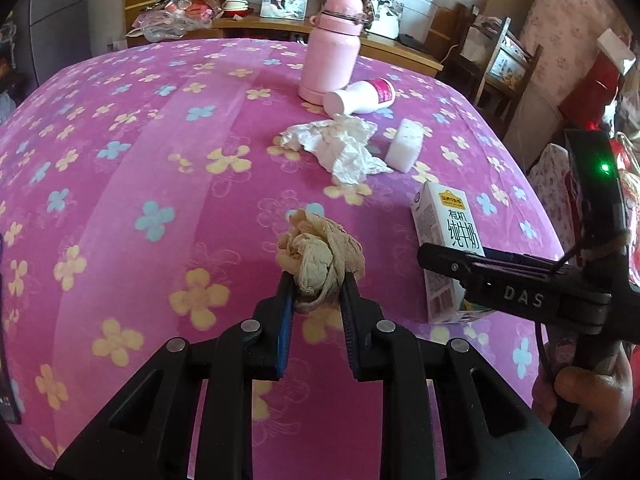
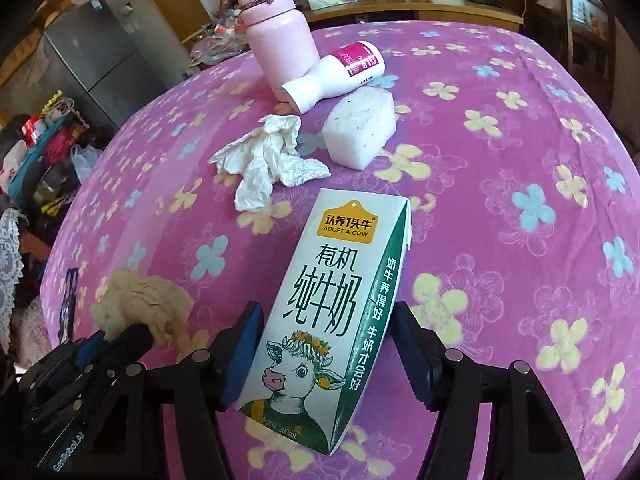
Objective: Collect trash
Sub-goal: 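Grasp the beige crumpled tissue with the left tool while the right tool grasps the milk carton, then carry the beige tissue and milk carton over the white bucket with both tools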
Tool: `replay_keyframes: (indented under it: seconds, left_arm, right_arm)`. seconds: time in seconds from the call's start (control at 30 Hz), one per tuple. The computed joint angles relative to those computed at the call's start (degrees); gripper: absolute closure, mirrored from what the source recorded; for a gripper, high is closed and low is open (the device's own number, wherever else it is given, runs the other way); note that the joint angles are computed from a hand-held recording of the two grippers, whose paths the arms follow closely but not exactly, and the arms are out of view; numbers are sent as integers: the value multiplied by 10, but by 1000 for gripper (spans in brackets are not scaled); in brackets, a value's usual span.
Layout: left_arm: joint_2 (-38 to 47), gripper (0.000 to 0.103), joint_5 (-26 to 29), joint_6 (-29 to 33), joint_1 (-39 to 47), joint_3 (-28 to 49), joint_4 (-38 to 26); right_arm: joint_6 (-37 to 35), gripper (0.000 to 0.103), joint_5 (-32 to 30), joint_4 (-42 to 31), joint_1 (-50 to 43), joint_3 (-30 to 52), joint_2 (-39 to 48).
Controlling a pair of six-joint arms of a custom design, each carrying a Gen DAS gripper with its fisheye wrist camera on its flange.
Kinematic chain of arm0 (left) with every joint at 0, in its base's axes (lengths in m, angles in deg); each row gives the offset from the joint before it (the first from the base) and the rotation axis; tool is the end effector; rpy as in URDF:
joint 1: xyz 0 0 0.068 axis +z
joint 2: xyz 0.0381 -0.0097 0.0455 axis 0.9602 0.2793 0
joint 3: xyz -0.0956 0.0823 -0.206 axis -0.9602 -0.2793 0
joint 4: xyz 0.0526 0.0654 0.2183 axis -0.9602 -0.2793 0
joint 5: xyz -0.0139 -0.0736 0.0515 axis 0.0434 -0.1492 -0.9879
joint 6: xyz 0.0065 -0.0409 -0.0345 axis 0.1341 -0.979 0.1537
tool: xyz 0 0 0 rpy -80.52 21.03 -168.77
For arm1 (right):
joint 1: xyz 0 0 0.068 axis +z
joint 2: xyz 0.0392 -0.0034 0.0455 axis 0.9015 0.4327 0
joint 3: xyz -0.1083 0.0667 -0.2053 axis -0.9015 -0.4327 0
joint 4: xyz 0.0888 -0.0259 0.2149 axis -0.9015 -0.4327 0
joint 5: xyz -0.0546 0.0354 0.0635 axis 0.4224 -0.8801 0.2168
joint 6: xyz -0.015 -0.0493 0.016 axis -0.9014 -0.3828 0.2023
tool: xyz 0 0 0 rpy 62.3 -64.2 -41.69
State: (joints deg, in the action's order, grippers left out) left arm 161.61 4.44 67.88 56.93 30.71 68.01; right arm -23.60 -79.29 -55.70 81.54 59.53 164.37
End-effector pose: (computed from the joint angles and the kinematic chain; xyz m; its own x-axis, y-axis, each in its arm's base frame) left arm 0.2999 -0.0992 0.1479 -0.7884 0.2010 -0.5814 0.3781 0.9038 -0.2003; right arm 0.3033 0.0946 0.1322 -0.8539 0.2661 -0.4472 0.1464 0.9475 0.2843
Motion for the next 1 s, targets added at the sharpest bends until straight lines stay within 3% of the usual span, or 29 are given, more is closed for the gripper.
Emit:
replay_keyframes:
  seconds: [0.27, 0.47, 0.63, 0.77, 0.83, 1.0]
  left_arm:
    - [-16, 83, -2, -22, -40, -11, -4]
    - [-37, 83, -24, -39, -87, -28, -2]
    - [-49, 83, -36, -45, -114, -33, -7]
    - [-65, 83, -44, -48, -131, -36, -15]
    - [-71, 83, -47, -48, -135, -38, -17]
    - [-78, 83, -54, -54, -151, -36, -24]
  right_arm:
    - [-43, 42, -6, 8, -20, -122, -137]
    - [-71, 42, -9, -36, -38, -198, -219]
    - [-67, 39, 21, -84, -54, -200, -234]
    - [-63, 38, 26, -78, -59, -191, -224]
    - [-64, 49, 27, -69, -60, -195, -221]
    - [-74, 49, 23, -61, -64, -238, -286]
